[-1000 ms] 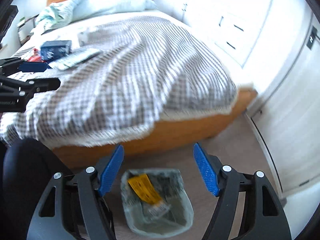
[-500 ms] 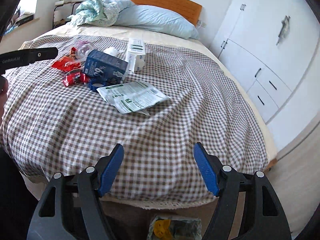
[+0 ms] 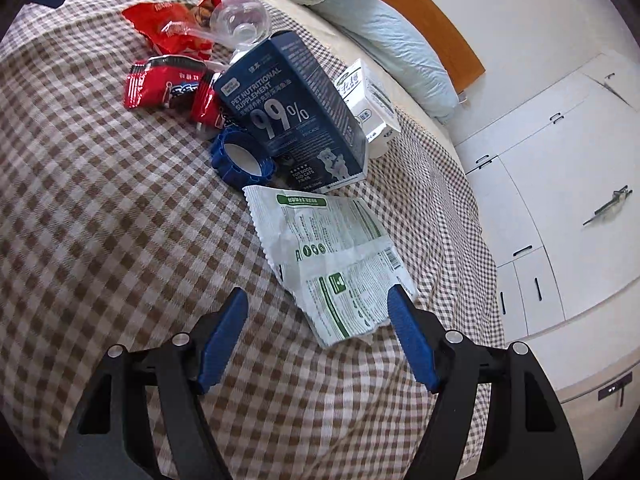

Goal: Collect trash
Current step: 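Grasp the red snack packet with the left tool while the right tool grasps the paper leaflet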

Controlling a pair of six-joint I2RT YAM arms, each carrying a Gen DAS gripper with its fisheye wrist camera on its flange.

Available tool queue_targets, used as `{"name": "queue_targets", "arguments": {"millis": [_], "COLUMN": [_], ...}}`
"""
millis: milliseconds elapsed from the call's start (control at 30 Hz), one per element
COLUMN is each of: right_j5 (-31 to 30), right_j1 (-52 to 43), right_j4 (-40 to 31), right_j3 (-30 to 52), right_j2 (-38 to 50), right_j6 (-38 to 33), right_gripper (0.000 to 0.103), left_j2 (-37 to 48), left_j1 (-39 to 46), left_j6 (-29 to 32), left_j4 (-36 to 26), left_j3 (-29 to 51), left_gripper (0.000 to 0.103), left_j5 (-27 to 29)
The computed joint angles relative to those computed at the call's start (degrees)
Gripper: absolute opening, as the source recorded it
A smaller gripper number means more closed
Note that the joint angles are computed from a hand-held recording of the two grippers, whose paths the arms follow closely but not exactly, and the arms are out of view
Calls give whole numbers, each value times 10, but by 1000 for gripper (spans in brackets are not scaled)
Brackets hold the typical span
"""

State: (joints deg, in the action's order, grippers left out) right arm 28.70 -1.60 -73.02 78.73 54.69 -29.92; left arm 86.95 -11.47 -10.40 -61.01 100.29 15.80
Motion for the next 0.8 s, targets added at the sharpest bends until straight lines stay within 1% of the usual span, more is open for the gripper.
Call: {"name": "queue_targets", "arguments": {"millis": [67, 133, 167, 233, 267, 300, 333, 367, 400, 433, 467, 500, 533, 567, 667, 700, 767, 800], "right_j5": [14, 10, 5, -19, -36, -50, -61, -76, -92, -109, -125, -144, -162, -179, -234, -259, -325, -362], "right_j1": [2, -8, -17, -45, -65, -82, -93, -107, -124, -141, -158, -178, -198, -218, -283, -310, -378, -416], "right_j4": [27, 47, 52, 48, 49, 49, 53, 57, 59, 63, 62, 59, 56, 53, 32, 19, -17, -36], "right_j3": [-15, -25, -29, -31, -31, -29, -30, -29, -21, -15, -3, 11, 26, 41, 96, 123, 183, 211], "right_j2": [7, 9, 12, 19, 19, 18, 14, 8, 6, 7, 10, 14, 20, 24, 36, 45, 65, 74], "right_j6": [-8, -23, -32, -45, -53, -59, -60, -65, -71, -77, -82, -88, -95, -101, -121, -128, -149, -162], "right_gripper": [70, 61, 56, 35, 30, 18, 14, 13, 11, 10, 10, 9, 8, 7, 6, 6, 6, 6], "left_j2": [49, 114, 140, 142, 150, 158, 161, 163, 161, 162, 161, 161, 165, 161, 133, 123, 94, 79], "left_j1": [11, 24, 29, 33, 32, 31, 23, 13, -3, -16, -22, -19, -11, -6, -7, -2, 10, 12], "left_j6": [-12, -49, -67, -82, -84, -85, -84, -78, -73, -72, -73, -75, -79, -90, -96, -94, -96, -94], "left_j4": [-4, -26, -37, -3, 1, -4, -6, -10, -11, -12, -14, -13, -15, -14, -18, -22, -24, -30], "left_j3": [38, 89, 111, 104, 111, 121, 124, 126, 126, 125, 123, 123, 126, 123, 122, 127, 129, 132], "left_gripper": [90, 89, 85, 81, 76, 73, 73, 70, 58, 52, 42, 25, 22, 21, 17, 16, 16, 15], "left_j5": [35, 76, 93, 108, 119, 128, 123, 104, 66, 28, 16, 35, 65, 74, 18, 10, 2, -11]}}
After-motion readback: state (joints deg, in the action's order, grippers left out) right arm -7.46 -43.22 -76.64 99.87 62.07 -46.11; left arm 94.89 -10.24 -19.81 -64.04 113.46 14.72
